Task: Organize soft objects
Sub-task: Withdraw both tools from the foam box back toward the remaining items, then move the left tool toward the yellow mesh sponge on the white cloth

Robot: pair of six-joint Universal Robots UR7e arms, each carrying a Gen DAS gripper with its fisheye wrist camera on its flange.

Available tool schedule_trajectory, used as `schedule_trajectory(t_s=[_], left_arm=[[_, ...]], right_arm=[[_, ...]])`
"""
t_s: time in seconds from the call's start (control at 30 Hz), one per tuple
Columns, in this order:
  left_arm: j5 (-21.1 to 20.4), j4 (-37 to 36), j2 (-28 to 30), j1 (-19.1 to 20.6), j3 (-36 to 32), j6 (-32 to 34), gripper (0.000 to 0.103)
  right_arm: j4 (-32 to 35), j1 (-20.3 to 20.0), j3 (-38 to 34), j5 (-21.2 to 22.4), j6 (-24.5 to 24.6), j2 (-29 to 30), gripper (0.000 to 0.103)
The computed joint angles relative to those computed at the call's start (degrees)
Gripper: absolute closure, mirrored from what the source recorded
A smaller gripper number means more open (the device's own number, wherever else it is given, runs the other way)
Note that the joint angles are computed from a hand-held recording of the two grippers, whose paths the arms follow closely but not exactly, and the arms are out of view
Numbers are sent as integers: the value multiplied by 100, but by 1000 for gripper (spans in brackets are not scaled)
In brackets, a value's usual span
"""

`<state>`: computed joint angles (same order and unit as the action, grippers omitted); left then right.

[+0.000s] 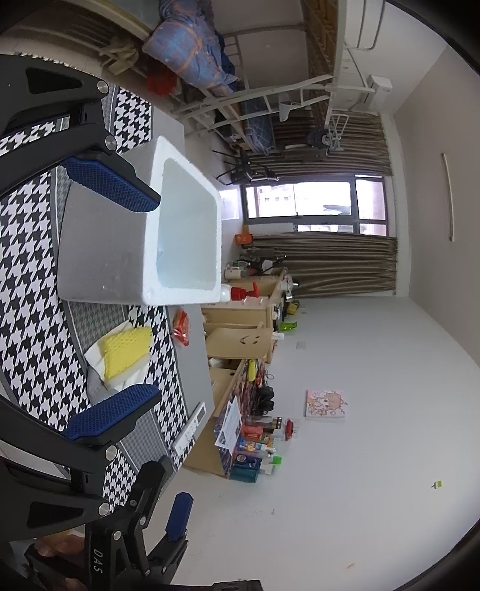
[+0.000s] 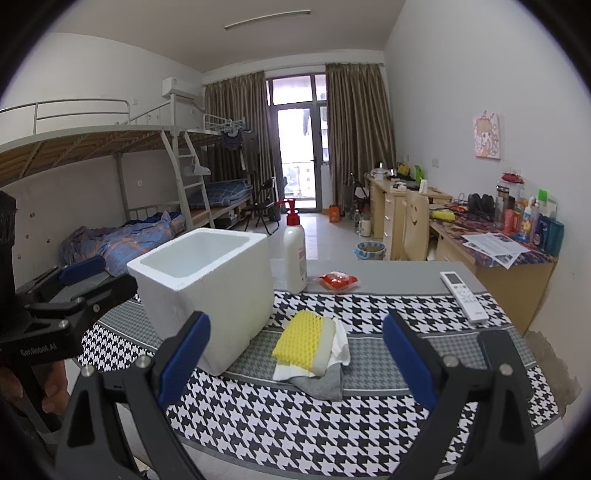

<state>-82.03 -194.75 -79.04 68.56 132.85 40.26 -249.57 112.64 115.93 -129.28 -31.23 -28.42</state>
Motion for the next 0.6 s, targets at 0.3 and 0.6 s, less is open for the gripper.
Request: schedule_trajectory(t_s=[0.3, 0.6], left_arm=[[-33, 31, 114, -45, 100, -32, 8], [-20, 84, 264, -226, 259, -26, 8]], right_arm=[[-88, -95, 165, -83, 116, -46, 7], [-240, -170, 371, -246, 180, -121, 7]])
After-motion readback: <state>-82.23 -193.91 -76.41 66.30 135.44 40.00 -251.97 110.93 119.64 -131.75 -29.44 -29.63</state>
